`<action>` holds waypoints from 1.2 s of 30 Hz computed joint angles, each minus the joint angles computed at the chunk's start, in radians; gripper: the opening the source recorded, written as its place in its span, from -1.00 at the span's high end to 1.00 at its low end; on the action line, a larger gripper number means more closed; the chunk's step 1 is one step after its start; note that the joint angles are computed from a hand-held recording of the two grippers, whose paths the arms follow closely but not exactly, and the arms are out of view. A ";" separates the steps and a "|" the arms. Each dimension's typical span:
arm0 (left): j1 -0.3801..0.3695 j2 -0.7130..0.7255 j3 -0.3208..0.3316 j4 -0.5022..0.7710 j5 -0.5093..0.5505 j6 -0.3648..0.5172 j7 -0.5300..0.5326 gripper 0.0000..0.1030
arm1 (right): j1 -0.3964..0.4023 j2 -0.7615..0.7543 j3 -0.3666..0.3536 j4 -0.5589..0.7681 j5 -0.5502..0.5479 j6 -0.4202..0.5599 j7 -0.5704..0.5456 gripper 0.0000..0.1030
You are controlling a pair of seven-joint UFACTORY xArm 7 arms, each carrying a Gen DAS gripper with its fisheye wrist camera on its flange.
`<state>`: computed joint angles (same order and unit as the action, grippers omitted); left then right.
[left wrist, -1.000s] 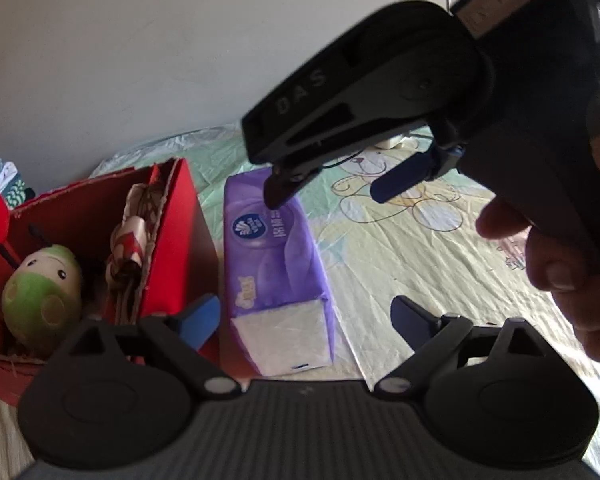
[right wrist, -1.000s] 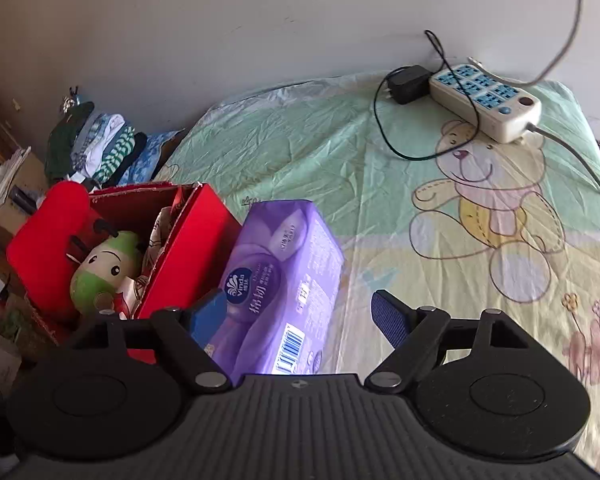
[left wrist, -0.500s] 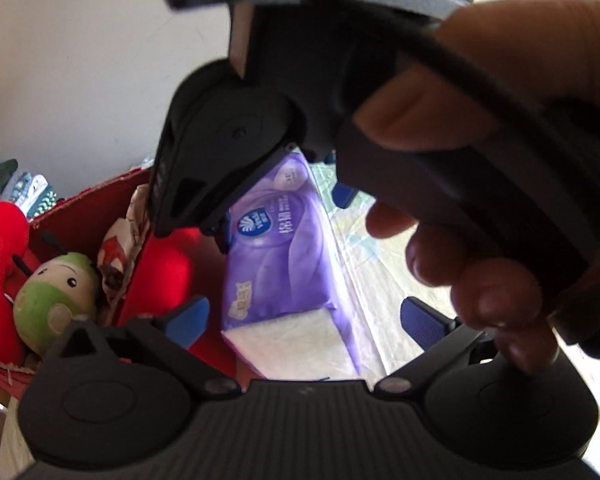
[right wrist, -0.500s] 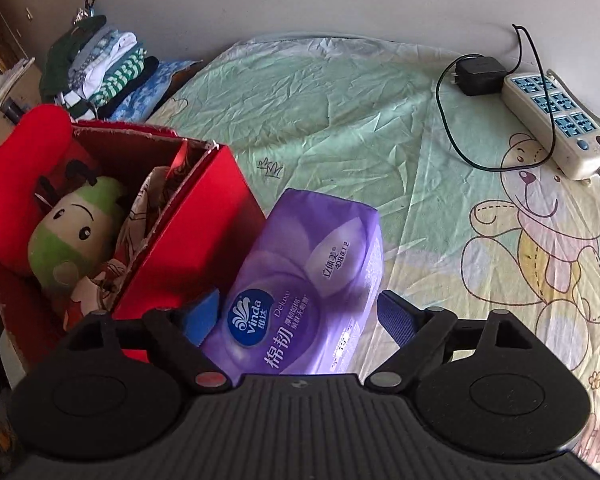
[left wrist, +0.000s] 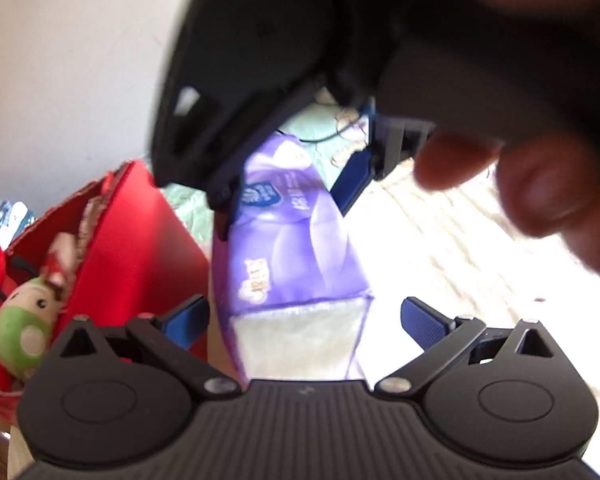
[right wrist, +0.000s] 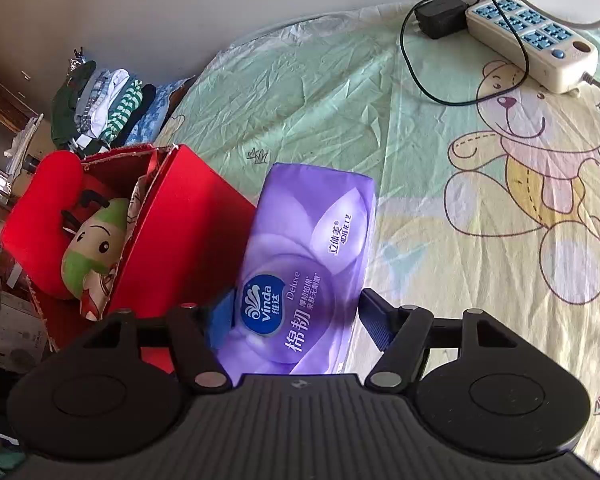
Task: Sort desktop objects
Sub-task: 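Lift the purple tissue pack with the right gripper toward the red box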
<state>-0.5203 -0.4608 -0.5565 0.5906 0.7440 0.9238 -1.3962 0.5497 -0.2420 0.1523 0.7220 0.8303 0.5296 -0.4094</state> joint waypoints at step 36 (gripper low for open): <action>-0.241 -1.005 0.110 -0.322 -0.111 0.205 0.543 -0.37 | 0.373 -0.143 0.108 -0.038 0.296 -0.655 0.009 -0.33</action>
